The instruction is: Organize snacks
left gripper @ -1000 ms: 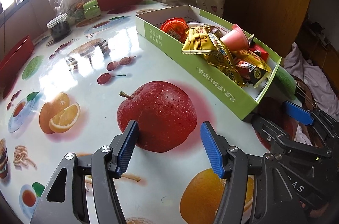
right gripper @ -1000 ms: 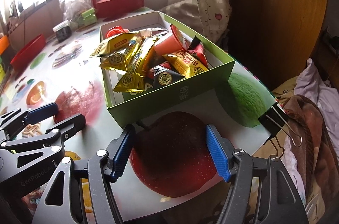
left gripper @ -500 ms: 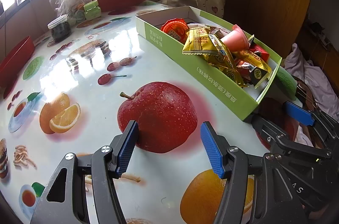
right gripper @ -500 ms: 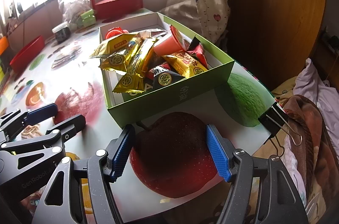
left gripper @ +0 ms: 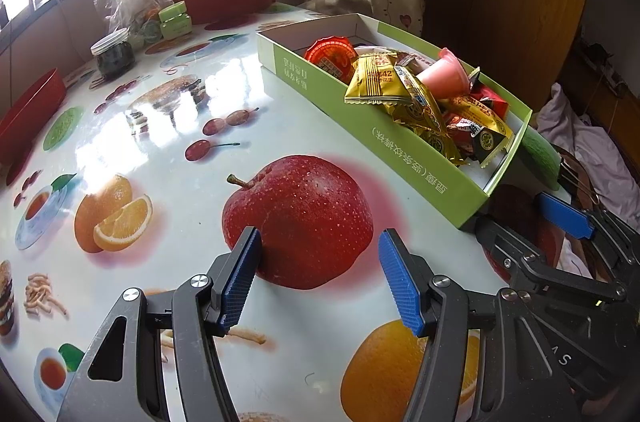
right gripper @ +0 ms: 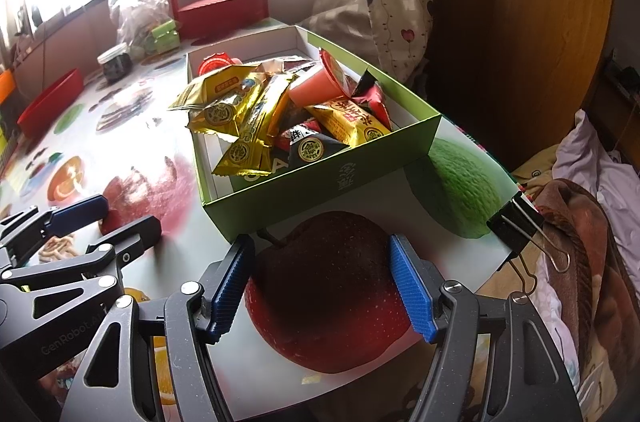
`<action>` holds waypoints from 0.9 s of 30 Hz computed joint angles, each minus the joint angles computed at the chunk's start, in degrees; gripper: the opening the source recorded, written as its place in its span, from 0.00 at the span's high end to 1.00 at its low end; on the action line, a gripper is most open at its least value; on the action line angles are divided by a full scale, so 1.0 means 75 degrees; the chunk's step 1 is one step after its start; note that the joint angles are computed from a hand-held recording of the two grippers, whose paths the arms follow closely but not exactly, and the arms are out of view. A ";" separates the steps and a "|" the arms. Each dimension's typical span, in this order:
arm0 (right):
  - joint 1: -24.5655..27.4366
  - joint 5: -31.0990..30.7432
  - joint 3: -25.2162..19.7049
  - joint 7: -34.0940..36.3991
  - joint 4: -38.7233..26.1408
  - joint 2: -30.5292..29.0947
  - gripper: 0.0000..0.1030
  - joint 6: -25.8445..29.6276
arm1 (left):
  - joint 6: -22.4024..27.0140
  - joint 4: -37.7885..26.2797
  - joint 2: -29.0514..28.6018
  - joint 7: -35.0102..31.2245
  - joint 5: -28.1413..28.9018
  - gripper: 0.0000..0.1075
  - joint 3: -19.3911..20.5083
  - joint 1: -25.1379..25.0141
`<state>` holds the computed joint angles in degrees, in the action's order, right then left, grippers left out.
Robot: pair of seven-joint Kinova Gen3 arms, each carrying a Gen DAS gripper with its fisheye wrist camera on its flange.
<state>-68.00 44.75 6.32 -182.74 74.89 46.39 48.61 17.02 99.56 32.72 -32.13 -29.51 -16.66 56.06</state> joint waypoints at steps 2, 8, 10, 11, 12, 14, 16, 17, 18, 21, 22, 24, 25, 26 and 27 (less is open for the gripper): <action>0.0005 0.0022 0.0017 -0.0018 0.0003 -0.0001 0.33 -0.0001 | -0.0006 -0.0015 0.0007 0.0008 -0.0017 0.43 -0.0011 0.0007; -0.0047 0.0059 0.0043 -0.0112 -0.0105 0.0092 0.33 0.0090 | -0.0026 -0.0009 0.0004 0.0046 -0.0037 0.42 -0.0047 0.0039; -0.0056 0.0070 0.0043 -0.0132 -0.0112 0.0104 0.33 0.0092 | -0.0033 -0.0006 0.0010 0.0067 -0.0045 0.43 -0.0077 0.0062; -0.0076 0.0077 0.0047 -0.0157 -0.0108 0.0108 0.33 0.0102 | -0.0041 -0.0008 0.0010 0.0067 -0.0045 0.43 -0.0077 0.0055; -0.0064 0.0081 0.0045 -0.0153 -0.0108 0.0107 0.33 0.0096 | -0.0060 0.0012 0.0007 0.0083 -0.0051 0.42 -0.0097 0.0077; -0.0059 0.0086 0.0038 -0.0150 -0.0107 0.0107 0.33 0.0098 | -0.0077 0.0017 0.0011 0.0090 -0.0052 0.43 -0.0117 0.0089; -0.0089 0.0099 0.0044 -0.0195 -0.0086 0.0105 0.33 0.0100 | -0.0081 0.0026 0.0008 0.0087 -0.0045 0.43 -0.0124 0.0097; -0.0071 0.0103 0.0042 -0.0185 -0.0093 0.0107 0.33 0.0095 | -0.0079 0.0021 0.0010 0.0080 -0.0040 0.42 -0.0119 0.0091; -0.0089 0.0112 0.0048 -0.0210 -0.0088 0.0112 0.33 0.0101 | -0.0086 0.0031 0.0009 0.0090 -0.0041 0.42 -0.0136 0.0108; -0.0089 0.0127 0.0047 -0.0227 -0.0081 0.0113 0.33 0.0098 | -0.0087 0.0033 0.0010 0.0095 -0.0040 0.43 -0.0153 0.0123; -0.0098 0.0129 0.0045 -0.0238 -0.0080 0.0114 0.33 0.0106 | -0.0091 0.0035 0.0011 0.0099 -0.0040 0.43 -0.0160 0.0129; -0.0088 0.0134 0.0041 -0.0235 -0.0083 0.0115 0.33 0.0105 | -0.0090 0.0034 0.0013 0.0099 -0.0041 0.43 -0.0164 0.0133; -0.0087 0.0141 0.0044 -0.0243 -0.0078 0.0114 0.33 0.0098 | -0.0098 0.0039 0.0013 0.0103 -0.0041 0.43 -0.0170 0.0137; -0.0082 0.0145 0.0043 -0.0241 -0.0080 0.0114 0.33 0.0097 | -0.0087 0.0016 0.0022 0.0092 -0.0035 0.43 -0.0160 0.0124; -0.0080 0.0145 0.0040 -0.0237 -0.0084 0.0116 0.33 0.0100 | -0.0096 0.0035 0.0016 0.0100 -0.0037 0.43 -0.0172 0.0140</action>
<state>-68.60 45.83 6.62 -184.51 74.26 47.25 49.36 16.30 99.82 32.84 -31.38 -29.79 -17.95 57.11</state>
